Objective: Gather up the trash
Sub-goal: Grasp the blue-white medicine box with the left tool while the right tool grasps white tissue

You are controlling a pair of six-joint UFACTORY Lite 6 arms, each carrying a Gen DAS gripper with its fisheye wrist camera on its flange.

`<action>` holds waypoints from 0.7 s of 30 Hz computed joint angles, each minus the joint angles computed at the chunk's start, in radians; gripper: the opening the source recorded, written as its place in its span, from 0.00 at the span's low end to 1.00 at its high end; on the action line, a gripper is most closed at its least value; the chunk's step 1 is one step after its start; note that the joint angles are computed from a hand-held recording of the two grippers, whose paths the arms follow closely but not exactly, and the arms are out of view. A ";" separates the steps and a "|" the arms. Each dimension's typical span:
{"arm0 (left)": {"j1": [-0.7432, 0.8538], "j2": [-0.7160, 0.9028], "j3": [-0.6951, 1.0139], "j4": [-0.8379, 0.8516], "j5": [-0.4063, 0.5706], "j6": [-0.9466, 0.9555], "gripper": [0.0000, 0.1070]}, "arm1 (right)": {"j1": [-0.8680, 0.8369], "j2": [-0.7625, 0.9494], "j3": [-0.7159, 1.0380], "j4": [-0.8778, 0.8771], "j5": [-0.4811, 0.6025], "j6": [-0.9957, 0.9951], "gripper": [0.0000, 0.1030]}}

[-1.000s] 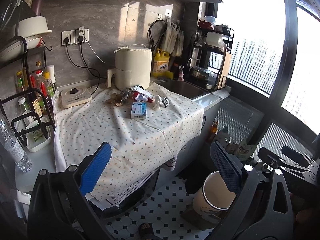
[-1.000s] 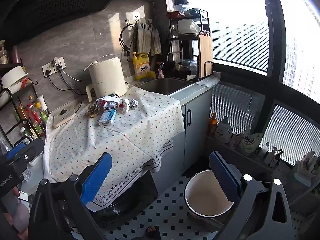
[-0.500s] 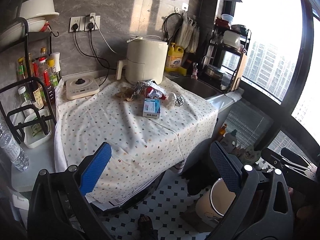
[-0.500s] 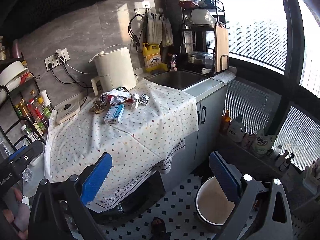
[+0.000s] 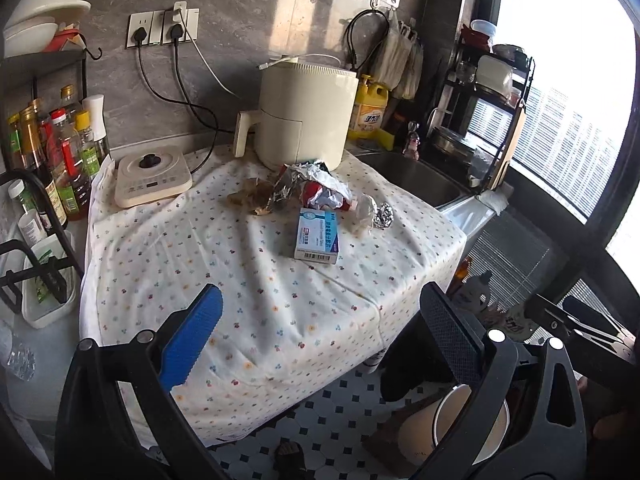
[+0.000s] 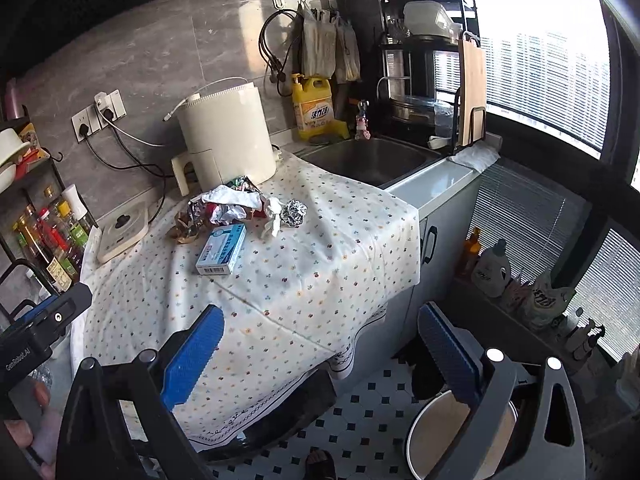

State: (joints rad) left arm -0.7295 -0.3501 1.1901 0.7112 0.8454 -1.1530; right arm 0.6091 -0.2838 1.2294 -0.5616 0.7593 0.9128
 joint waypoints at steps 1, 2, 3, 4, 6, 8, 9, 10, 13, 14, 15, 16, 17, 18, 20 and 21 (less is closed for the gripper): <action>0.032 0.030 0.015 -0.019 -0.028 0.024 0.92 | -0.025 0.027 0.014 0.024 -0.026 -0.027 0.92; 0.067 0.066 0.035 -0.044 -0.059 0.053 0.92 | -0.046 0.057 0.032 0.047 -0.049 -0.054 0.92; 0.095 0.097 0.053 -0.064 -0.083 0.076 0.92 | -0.066 0.088 0.050 0.067 -0.070 -0.078 0.92; 0.124 0.132 0.073 -0.083 -0.108 0.103 0.92 | -0.085 0.118 0.069 0.087 -0.089 -0.101 0.92; 0.166 0.205 0.116 -0.114 -0.143 0.150 0.91 | -0.118 0.177 0.102 0.128 -0.129 -0.142 0.91; 0.213 0.278 0.161 -0.166 -0.183 0.211 0.90 | -0.150 0.242 0.142 0.171 -0.167 -0.186 0.87; 0.230 0.317 0.187 -0.185 -0.196 0.235 0.89 | -0.157 0.272 0.160 0.176 -0.181 -0.189 0.85; 0.245 0.359 0.215 -0.200 -0.206 0.259 0.89 | -0.167 0.307 0.182 0.188 -0.194 -0.198 0.84; 0.284 0.486 0.301 -0.258 -0.231 0.339 0.87 | -0.198 0.402 0.233 0.247 -0.255 -0.248 0.81; 0.296 0.531 0.334 -0.278 -0.238 0.367 0.86 | -0.205 0.429 0.247 0.264 -0.271 -0.263 0.80; 0.305 0.573 0.365 -0.290 -0.244 0.385 0.85 | -0.215 0.457 0.260 0.296 -0.290 -0.289 0.78; 0.316 0.615 0.399 -0.303 -0.249 0.406 0.85 | -0.228 0.489 0.278 0.342 -0.308 -0.327 0.76; 0.325 0.656 0.433 -0.316 -0.252 0.422 0.84 | -0.240 0.521 0.297 0.386 -0.324 -0.364 0.75; 0.334 0.696 0.465 -0.333 -0.257 0.440 0.83 | -0.250 0.550 0.312 0.421 -0.339 -0.396 0.72; 0.347 0.777 0.538 -0.369 -0.265 0.476 0.81 | -0.272 0.614 0.357 0.518 -0.362 -0.486 0.68; 0.352 0.819 0.578 -0.385 -0.267 0.494 0.81 | -0.283 0.641 0.378 0.581 -0.371 -0.544 0.65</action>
